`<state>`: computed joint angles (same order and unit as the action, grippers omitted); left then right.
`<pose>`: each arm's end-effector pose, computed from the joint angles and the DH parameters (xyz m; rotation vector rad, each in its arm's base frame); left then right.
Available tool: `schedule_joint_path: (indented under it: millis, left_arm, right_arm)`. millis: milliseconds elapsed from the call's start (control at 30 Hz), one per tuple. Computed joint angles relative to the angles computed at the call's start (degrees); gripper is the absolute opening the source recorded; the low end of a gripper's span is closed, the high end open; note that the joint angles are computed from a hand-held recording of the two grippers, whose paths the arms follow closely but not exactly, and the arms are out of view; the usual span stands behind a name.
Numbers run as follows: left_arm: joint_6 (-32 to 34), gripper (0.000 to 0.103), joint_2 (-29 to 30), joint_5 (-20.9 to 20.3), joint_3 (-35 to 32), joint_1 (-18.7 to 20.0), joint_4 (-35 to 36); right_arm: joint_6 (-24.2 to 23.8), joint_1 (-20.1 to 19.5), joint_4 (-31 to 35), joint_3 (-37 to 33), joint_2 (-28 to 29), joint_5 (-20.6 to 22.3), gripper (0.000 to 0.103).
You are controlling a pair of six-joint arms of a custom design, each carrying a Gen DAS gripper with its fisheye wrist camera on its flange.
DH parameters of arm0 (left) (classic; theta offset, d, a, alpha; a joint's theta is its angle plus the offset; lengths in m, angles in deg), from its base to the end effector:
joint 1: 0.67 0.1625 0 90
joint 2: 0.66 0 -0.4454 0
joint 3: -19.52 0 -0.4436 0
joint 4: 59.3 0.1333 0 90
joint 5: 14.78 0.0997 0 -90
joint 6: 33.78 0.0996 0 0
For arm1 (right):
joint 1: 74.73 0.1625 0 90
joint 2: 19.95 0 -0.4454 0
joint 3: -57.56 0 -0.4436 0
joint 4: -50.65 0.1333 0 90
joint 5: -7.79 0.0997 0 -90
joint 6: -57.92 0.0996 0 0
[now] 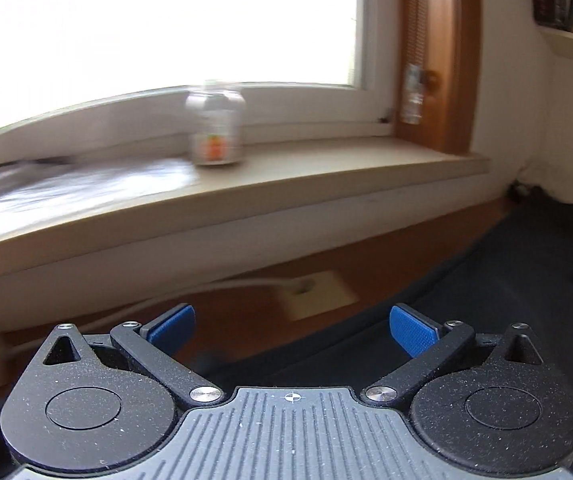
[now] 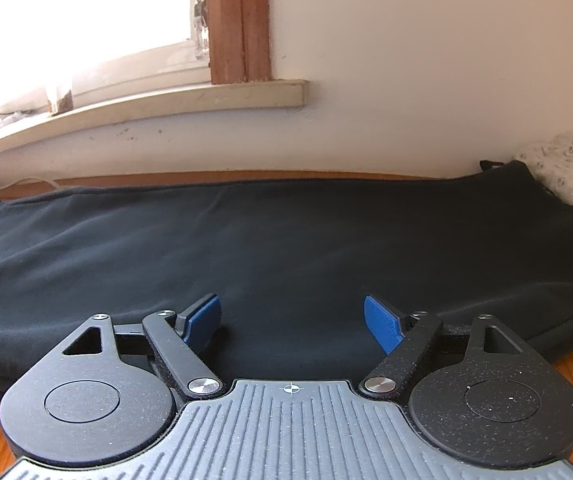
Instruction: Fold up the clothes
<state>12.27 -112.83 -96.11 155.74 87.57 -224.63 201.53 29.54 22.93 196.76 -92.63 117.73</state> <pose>0.1367 -0.3806 0.4104 0.9220 2.3026 -1.0311 0.1751 -0.2855 0.0445 0.8573 -2.2909 1.0639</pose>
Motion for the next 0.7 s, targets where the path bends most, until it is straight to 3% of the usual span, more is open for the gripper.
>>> schedule_joint_path:
  millis: [233,400,533,700]
  left_arm:
    - [0.07,0.103,6.54,-2.68,3.04,-5.09,-2.23]
    - [3.11,0.103,11.09,-4.23,4.73,-4.82,-5.70]
    - [0.62,0.103,12.88,-3.05,3.86,-3.53,-4.27]
    - [0.38,0.103,13.33,-3.42,3.54,-3.25,-4.32]
  right_arm:
    - [0.63,-0.62,-0.60,0.64,-0.86,-1.00,0.078]
    - [1.27,-1.14,-1.64,1.31,-1.59,-1.65,0.078]
    - [1.90,-2.02,-1.63,1.71,-2.34,-2.96,0.078]
    - [2.91,-2.32,-6.40,4.59,-5.16,-2.23,0.078]
